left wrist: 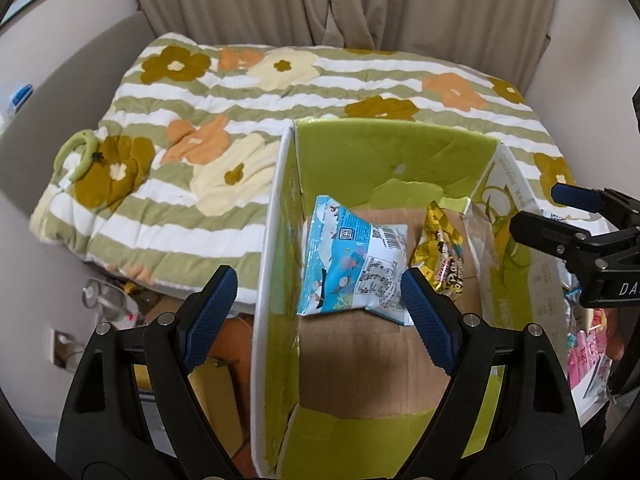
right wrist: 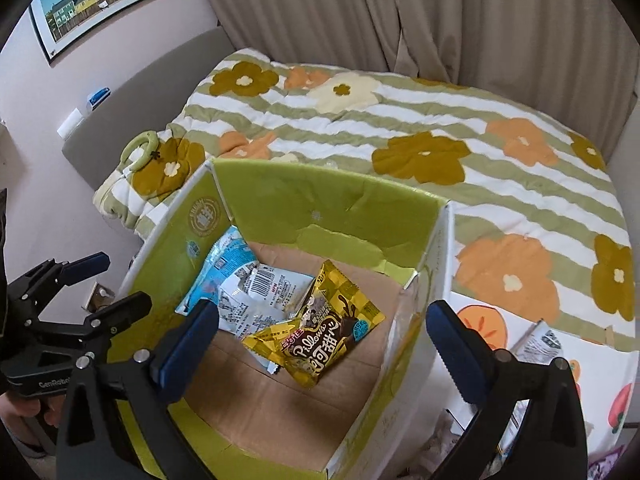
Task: Organize snacks
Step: 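Move both tools back from the box toward the snack pile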
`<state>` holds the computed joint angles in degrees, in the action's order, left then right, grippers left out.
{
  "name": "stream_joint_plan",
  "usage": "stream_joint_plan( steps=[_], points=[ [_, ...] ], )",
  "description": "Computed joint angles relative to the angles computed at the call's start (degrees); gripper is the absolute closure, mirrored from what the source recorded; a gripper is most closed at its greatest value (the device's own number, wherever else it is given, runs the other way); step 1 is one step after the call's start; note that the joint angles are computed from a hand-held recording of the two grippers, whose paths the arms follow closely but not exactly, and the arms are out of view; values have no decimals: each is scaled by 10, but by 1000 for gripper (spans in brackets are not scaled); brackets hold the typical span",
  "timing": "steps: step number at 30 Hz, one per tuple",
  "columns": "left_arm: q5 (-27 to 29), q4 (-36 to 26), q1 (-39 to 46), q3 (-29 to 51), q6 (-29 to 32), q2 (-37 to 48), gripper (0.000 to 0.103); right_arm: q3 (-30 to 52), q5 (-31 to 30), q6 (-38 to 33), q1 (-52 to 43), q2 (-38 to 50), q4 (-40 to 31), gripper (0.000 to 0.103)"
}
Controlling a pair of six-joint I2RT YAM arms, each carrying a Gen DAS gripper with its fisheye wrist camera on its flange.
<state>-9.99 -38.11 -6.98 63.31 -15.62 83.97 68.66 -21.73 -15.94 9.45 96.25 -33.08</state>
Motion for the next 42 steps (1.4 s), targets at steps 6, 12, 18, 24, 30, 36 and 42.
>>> stream_joint_plan(
  steps=[6,12,18,24,30,36,42],
  points=[
    [-8,-37,-8,9,3,-60,20,-19,12,4,-3,-75,-24,0],
    [-23,-58,-38,20,8,-96,20,-57,37,31,-12,-171,-36,0],
    [-44,-75,-95,31,-7,-118,20,-78,26,33,-61,-256,-79,0],
    [-77,-103,-188,49,-61,-123,20,-95,15,23,-154,-343,-118,0],
    [-173,-144,-356,88,-178,-93,20,-93,-93,-120,-353,-382,-195,0],
    [-232,-188,-514,133,-336,-15,20,-43,-225,-368,-596,-306,-331,0],
    [-239,-149,-617,133,-421,53,20,-5,-257,-597,-760,-202,-421,0]
  ],
)
